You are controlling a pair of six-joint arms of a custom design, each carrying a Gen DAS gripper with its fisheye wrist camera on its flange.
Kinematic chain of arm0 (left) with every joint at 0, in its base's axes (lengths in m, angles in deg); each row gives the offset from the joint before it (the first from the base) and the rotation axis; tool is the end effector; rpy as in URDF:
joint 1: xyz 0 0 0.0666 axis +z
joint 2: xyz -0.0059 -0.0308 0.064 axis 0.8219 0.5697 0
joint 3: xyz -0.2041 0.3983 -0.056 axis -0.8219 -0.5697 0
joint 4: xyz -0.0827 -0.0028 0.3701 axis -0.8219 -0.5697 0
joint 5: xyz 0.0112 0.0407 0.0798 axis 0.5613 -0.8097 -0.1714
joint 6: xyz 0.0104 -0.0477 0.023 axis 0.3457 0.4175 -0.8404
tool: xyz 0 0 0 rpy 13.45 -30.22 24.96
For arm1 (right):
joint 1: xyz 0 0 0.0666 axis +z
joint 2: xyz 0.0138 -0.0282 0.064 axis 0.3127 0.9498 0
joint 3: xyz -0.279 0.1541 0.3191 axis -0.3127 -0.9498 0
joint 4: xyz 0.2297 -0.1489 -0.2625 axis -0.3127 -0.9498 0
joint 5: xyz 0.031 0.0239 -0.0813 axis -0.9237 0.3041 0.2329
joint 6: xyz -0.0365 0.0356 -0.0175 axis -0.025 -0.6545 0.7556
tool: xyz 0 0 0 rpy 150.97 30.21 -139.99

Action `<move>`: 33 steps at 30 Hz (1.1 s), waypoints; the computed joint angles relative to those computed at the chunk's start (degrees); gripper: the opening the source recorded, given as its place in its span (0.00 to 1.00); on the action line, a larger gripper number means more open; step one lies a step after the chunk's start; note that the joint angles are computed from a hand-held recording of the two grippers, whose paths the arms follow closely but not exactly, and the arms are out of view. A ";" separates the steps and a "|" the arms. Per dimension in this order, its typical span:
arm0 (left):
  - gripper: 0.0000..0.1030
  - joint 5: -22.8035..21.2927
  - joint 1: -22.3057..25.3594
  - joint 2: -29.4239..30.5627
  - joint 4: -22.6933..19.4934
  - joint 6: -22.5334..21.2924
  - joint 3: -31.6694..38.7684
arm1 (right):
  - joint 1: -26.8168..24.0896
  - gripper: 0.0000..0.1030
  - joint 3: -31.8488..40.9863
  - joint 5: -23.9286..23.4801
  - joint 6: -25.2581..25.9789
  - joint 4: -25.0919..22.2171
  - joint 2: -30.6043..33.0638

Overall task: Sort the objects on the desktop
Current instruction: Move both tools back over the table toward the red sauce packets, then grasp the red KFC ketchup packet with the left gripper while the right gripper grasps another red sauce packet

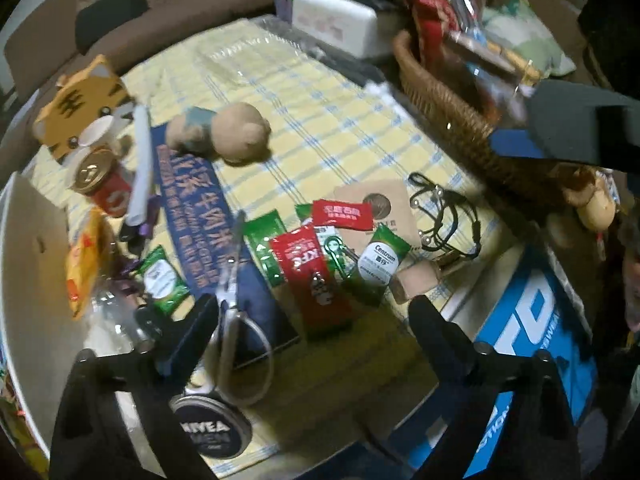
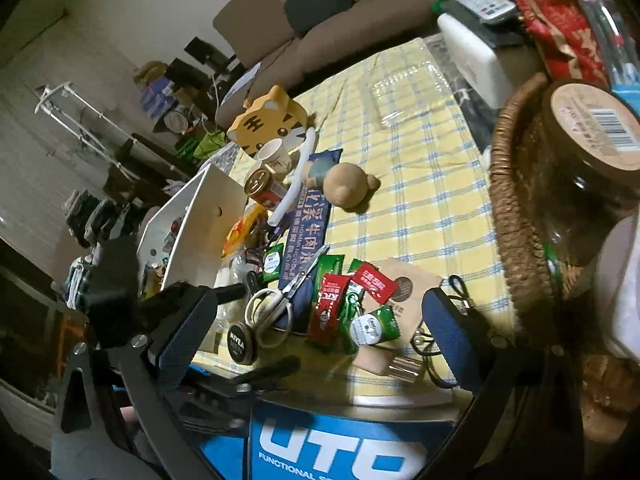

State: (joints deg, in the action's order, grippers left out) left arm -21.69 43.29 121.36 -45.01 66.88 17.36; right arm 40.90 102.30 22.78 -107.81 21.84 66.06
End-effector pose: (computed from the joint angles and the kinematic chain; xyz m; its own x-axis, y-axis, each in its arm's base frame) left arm 0.5994 -0.1338 0.3907 -0.7691 0.5043 -0.3926 0.5577 0.8296 -0.0270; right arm 0.5786 0.2519 0.4140 -0.8562 0.2655 -0.4432 -0.0481 0.8132 0.5800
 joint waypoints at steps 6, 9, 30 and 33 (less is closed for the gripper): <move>0.84 2.30 -0.08 2.78 -2.71 2.25 2.12 | -0.64 0.95 -0.91 -1.00 0.03 -0.09 -0.33; 0.52 1.86 -0.26 3.51 -2.31 3.08 1.93 | -0.65 0.88 -0.97 -1.48 0.02 0.22 -0.33; 0.28 5.95 2.29 5.41 -0.73 7.16 2.02 | -0.51 0.62 1.00 -1.53 0.71 -2.08 2.02; 0.28 6.93 2.81 4.44 0.84 7.71 1.19 | -0.52 0.62 2.08 -0.93 1.53 -3.30 2.83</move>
State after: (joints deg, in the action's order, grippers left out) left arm -14.76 46.09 125.80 -44.18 74.59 18.56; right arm 40.38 104.38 21.85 -106.29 18.54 68.88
